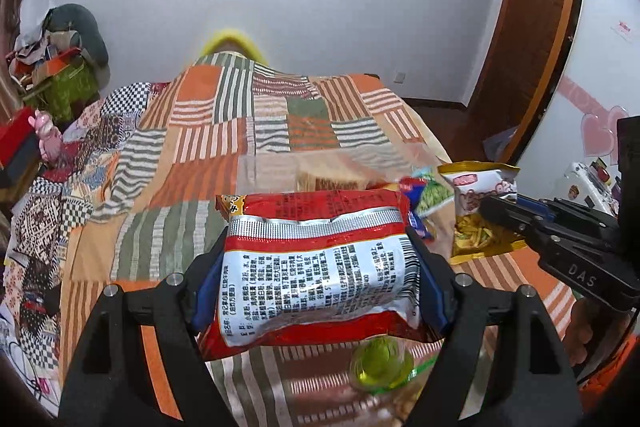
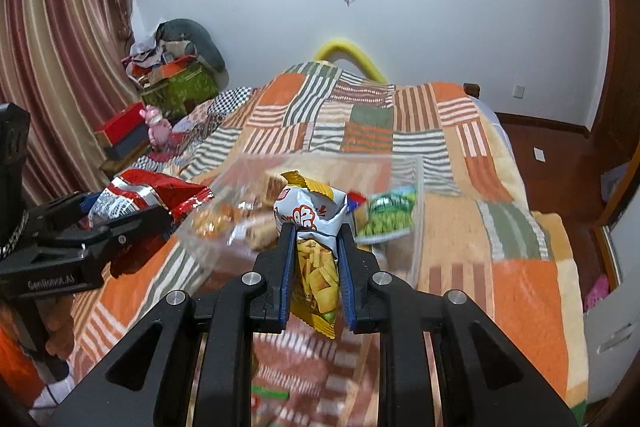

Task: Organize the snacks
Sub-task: 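Carry both bags over the clear box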

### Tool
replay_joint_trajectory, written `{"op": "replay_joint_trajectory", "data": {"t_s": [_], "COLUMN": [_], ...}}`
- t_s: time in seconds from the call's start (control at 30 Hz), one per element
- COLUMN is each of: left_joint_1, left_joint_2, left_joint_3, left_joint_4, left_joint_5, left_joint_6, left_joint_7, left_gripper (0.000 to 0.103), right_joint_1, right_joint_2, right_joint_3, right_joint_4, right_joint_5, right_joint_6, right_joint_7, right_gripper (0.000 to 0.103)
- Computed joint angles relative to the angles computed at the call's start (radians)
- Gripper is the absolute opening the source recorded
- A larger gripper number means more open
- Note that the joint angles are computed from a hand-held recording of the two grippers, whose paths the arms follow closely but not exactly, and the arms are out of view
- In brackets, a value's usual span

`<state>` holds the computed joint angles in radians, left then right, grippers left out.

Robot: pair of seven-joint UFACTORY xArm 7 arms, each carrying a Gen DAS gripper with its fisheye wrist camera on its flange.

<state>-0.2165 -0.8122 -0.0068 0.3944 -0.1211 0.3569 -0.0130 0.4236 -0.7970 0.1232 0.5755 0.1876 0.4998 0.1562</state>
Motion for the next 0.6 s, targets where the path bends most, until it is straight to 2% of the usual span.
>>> {"op": "replay_joint_trajectory", "data": {"t_s": [0.23,0.37,0.6], "left_joint_1": [-0.005,0.023,0.029], "left_joint_2": [0.136,0.218,0.352], "left_joint_3": [0.013,0.000,0.014], "left_joint_4": [0.074,0.115,0.180], "left_joint_5": [-0.008,0.002,-0.013], "left_joint_6": [-0.054,-0.088,-0.116], "left_joint_7": [0.004,-0.007,0.000], "left_gripper": [0.079,0.079,0.079], "right_joint_1": [-0.020,-0.029,-0.045], "right_joint_2": [0.111,0.170,0.246], "right_joint_3": [0.017,0.020,0.022], "right_joint_4": [0.059,0.095,0.135], "right_joint_5": [-0.021,-0.034,-0.050], "right_joint_6": [-0.053,-0.068,-0.086], "right_joint_7": [0.010,0.015,0.020], "right_gripper": [0.018,0.018,0.018]}}
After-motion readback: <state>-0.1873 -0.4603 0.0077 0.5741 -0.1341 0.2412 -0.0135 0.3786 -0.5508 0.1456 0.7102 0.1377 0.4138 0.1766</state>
